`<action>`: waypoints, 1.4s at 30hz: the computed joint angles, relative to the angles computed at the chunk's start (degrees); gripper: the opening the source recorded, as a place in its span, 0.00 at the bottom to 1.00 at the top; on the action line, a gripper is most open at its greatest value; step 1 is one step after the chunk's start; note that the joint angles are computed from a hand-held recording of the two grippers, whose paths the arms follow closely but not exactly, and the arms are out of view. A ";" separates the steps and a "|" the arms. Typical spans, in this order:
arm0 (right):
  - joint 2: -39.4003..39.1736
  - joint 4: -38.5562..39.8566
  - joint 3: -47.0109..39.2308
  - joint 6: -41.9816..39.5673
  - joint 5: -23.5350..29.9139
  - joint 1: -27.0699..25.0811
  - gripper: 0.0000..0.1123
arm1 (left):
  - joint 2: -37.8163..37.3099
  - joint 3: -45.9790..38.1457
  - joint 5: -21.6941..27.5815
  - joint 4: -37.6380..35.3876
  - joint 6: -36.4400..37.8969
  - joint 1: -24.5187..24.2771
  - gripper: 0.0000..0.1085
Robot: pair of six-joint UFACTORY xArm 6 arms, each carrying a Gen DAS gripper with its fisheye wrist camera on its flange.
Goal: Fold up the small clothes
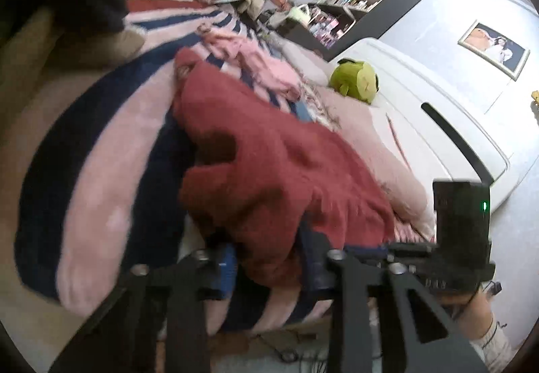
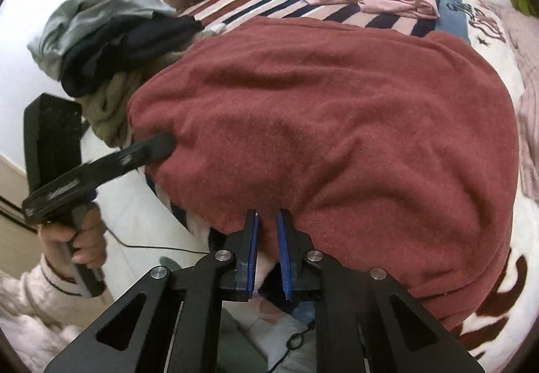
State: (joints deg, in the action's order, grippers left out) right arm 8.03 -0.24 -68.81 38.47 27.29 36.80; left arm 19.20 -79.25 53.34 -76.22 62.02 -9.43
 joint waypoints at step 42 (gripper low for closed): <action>-18.99 -18.96 24.97 30.05 -13.75 -7.67 0.31 | 12.33 -22.74 13.97 14.20 -2.18 -10.11 0.18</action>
